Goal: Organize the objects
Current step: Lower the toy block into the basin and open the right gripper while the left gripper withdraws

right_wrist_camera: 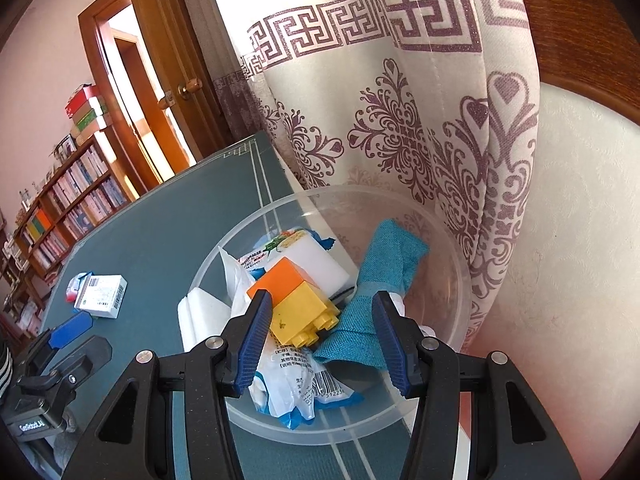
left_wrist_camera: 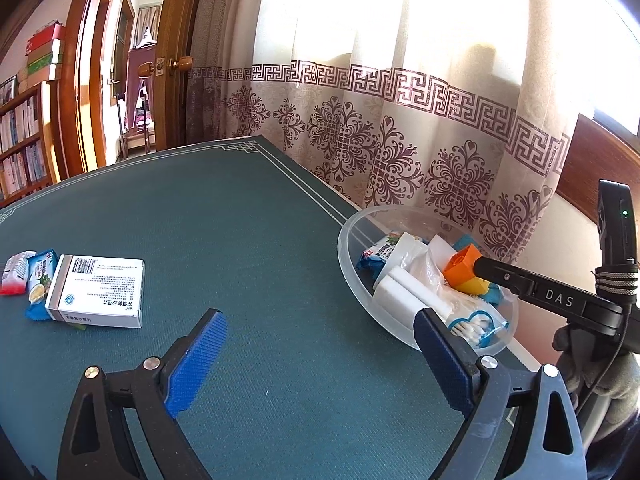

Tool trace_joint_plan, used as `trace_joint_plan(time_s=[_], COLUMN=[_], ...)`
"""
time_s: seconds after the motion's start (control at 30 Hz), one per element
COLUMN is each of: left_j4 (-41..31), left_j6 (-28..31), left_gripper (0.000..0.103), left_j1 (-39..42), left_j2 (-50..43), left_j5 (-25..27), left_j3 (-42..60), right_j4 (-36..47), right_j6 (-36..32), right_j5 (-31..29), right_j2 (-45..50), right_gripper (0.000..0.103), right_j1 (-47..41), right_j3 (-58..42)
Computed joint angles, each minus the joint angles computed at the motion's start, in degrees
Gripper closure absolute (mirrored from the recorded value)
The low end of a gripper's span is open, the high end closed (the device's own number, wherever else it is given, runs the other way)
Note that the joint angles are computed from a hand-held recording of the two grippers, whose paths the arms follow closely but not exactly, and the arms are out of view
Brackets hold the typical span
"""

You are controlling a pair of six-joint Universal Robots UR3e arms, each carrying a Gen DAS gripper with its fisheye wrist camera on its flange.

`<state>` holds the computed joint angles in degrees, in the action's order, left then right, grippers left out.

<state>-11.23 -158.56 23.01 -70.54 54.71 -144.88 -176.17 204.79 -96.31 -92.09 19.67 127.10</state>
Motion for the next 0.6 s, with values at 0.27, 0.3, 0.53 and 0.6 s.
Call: trace_joint_plan(time_s=[0.27,0.3,0.53,0.6], left_j4=[-0.8,-1.0,-2.7,-3.6], left_j6=[-0.7,-0.5,0.2,0.7], left_gripper=[0.003,0.003,0.002,0.002], left_j1=[2.1,2.6,6.9,8.7], left_j2=[0.1,0.3,1.9,2.5], left_j5=[0.4,0.3,0.9,0.8], left_j3=[0.2,0.0,-0.3,-0.4], right_j4=[-1.3,-1.4,-1.5,-1.5], right_j6=[0.5,0.6,0.4,0.0], right_j5=[-2.2,-2.6,-3.4,-3.2], right_j2=[-1.8,-1.8,-0.1,0.9], right_gripper=[0.049,0.049,0.049,0.049], right_j1=[1.9,2.2,4.8,5.6], right_j3=[-0.3,-0.5,-3.6,-4.8])
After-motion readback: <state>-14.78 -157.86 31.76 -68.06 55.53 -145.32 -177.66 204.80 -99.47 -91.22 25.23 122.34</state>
